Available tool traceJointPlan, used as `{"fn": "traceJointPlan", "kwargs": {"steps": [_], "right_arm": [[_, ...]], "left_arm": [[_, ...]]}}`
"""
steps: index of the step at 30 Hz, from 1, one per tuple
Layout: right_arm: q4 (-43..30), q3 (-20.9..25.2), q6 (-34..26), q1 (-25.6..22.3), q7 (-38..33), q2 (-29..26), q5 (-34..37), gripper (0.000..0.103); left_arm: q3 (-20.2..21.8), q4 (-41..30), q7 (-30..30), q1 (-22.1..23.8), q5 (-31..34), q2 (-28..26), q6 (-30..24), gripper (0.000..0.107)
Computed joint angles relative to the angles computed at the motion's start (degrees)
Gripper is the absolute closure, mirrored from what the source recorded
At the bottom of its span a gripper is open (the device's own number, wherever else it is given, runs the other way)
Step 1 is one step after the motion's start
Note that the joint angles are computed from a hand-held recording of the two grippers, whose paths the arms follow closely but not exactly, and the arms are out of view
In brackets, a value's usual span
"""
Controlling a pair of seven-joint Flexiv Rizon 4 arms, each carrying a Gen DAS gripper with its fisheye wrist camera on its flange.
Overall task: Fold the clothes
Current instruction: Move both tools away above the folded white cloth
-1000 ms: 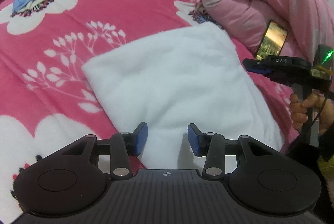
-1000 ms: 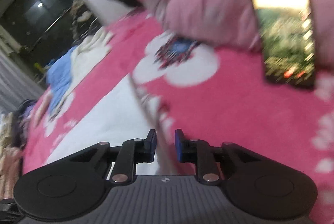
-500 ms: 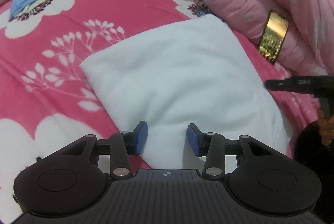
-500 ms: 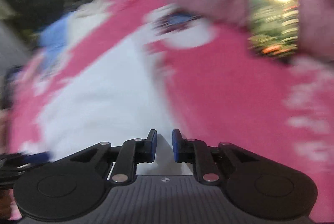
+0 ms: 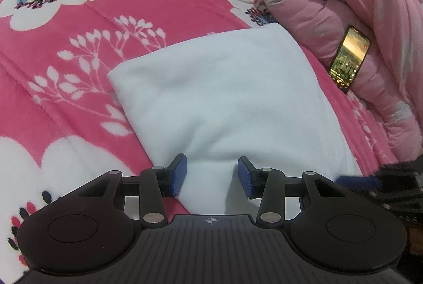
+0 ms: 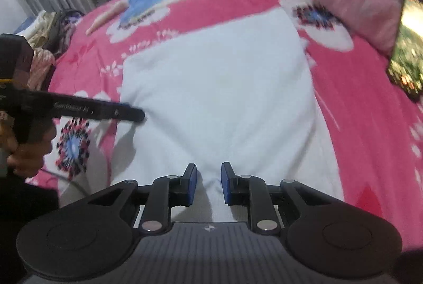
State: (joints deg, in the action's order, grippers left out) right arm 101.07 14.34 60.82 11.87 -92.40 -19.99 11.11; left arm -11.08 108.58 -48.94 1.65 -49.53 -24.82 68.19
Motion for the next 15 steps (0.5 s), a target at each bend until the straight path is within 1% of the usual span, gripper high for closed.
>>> {"fn": "traceJointPlan", "kwargs": {"steps": [3, 4, 6, 8, 9, 11, 14, 15], "right_arm": [[0.88, -1.70, -1.90, 1.60, 3.50, 1.82, -3.75, 0.081], [1.10, -1.42, -1.03, 1.63, 3.20, 2.14, -3.70, 0.078], [0.92, 0.61, 1.52, 0.71, -0.10, 2.35, -0.72, 0.078], [-0.92, 4.12, 1.45, -1.09, -6.55, 1.80, 5.23, 0.077], [-1.74, 5.18, 0.51, -1.49, -9.27, 1.40, 7.27, 0.076], [-2.15, 5.09, -2.09, -0.61, -11.37, 0.57, 7.89, 0.072], [-1.09, 2.66, -7.03, 1.55, -8.89, -0.41, 5.00, 0.073], [-0.58, 2.69, -7.20, 1.45, -9.39, -0.25, 5.41, 0.073]], "left_arm": [[0.60, -0.57, -1.89, -0.44, 1.14, -0.35, -0.26, 0.064], [0.72, -0.63, -2.50, -0.55, 1.49, -0.38, -0.18, 0.064], [0.88, -0.64, -3.44, -0.71, 2.28, -0.37, 0.01, 0.064], [1.03, -0.67, -4.23, -0.77, 3.15, -0.32, 0.03, 0.063], [1.20, -0.73, -4.90, -0.80, 3.64, -0.30, -0.18, 0.063], [1.34, -0.87, -6.09, -0.73, 4.23, -0.28, -0.52, 0.062], [1.04, -0.90, -6.68, -0.35, 4.25, -0.34, -0.75, 0.062], [0.93, -0.83, -6.58, -0.28, 4.24, -0.33, -0.61, 0.062]]}}
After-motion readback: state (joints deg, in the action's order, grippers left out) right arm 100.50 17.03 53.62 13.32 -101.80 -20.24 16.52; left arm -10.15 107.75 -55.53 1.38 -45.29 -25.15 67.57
